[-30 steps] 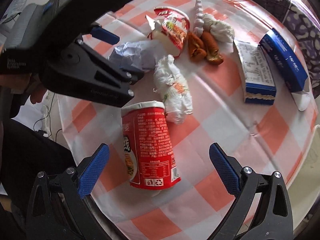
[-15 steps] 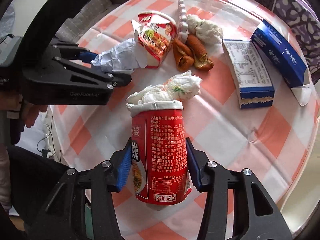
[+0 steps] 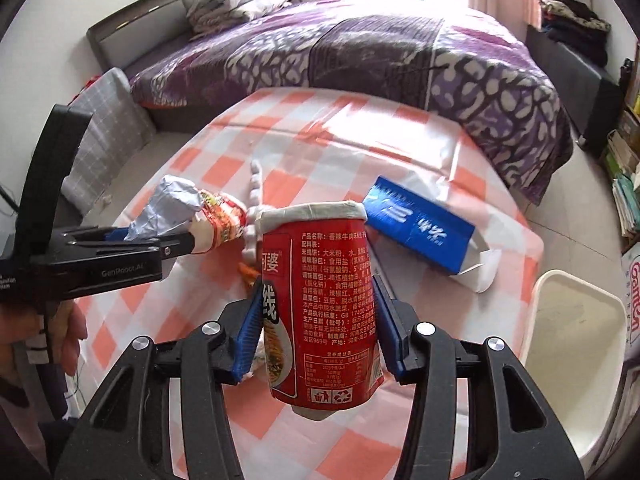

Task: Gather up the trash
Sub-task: 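Carry both items over the white bin and open both grippers to drop them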

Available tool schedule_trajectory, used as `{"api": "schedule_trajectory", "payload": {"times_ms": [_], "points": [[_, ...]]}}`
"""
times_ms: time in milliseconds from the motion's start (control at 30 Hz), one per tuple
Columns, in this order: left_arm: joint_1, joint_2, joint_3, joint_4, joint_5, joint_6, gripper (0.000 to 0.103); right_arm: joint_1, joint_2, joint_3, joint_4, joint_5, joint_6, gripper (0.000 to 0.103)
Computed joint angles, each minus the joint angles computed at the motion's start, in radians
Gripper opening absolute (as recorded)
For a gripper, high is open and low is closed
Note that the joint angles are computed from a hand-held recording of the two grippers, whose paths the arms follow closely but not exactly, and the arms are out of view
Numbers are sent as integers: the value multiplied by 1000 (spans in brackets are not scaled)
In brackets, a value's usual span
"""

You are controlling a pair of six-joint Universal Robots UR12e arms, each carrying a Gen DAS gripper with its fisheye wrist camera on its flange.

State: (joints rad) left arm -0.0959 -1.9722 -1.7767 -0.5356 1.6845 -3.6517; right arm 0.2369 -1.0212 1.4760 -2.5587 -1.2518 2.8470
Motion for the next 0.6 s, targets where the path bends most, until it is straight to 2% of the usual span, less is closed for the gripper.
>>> {"api": "schedule_trajectory", "payload": {"times_ms": [200,333,433,600], "points": [[-42,-22,15,103,130,-55,56,8,6,83,-231,-69,112,48],[-77,-43,29,171,233,-62,56,6,17,102,-349,-106,160,48],[-95,-56,35,219,270,-84,56,1,25,104,-406,-121,194,48],[-126,-82,59,252,328,-92,56,-9,26,109,-457,-153,241,48]]}}
